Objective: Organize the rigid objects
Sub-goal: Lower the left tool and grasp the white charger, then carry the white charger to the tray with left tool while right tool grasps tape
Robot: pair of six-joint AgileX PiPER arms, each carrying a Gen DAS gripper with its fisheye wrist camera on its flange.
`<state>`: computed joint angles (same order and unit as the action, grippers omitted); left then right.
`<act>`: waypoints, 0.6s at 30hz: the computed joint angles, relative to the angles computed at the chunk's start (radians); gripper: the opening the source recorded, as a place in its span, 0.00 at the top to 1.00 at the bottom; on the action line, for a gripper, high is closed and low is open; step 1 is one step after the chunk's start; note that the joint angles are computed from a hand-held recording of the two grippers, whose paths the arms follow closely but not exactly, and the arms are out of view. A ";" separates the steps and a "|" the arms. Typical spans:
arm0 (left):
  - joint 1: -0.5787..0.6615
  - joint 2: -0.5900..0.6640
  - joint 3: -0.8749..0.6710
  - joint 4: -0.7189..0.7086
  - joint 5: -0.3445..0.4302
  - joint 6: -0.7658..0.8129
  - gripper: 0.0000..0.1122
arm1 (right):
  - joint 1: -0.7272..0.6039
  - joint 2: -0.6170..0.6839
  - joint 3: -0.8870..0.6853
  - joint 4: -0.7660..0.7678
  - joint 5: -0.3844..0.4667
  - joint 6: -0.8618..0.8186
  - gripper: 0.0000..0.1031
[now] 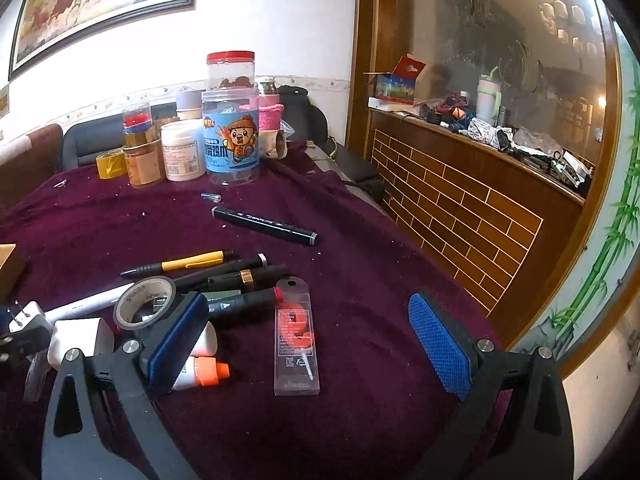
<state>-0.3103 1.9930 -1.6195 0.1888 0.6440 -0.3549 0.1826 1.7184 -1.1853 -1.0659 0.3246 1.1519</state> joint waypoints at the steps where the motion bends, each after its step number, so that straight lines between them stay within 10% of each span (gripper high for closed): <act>1: 0.015 0.005 -0.012 -0.064 0.009 0.057 0.79 | -0.002 -0.001 0.001 0.006 -0.002 -0.003 0.02; 18: 0.031 -0.046 0.090 -0.126 -0.053 0.023 0.69 | -0.001 0.024 -0.033 0.098 0.016 -0.098 0.02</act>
<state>-0.2793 1.9466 -1.5292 0.0629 0.5914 -0.3316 0.1821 1.7428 -1.2182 -0.9681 0.3406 1.0541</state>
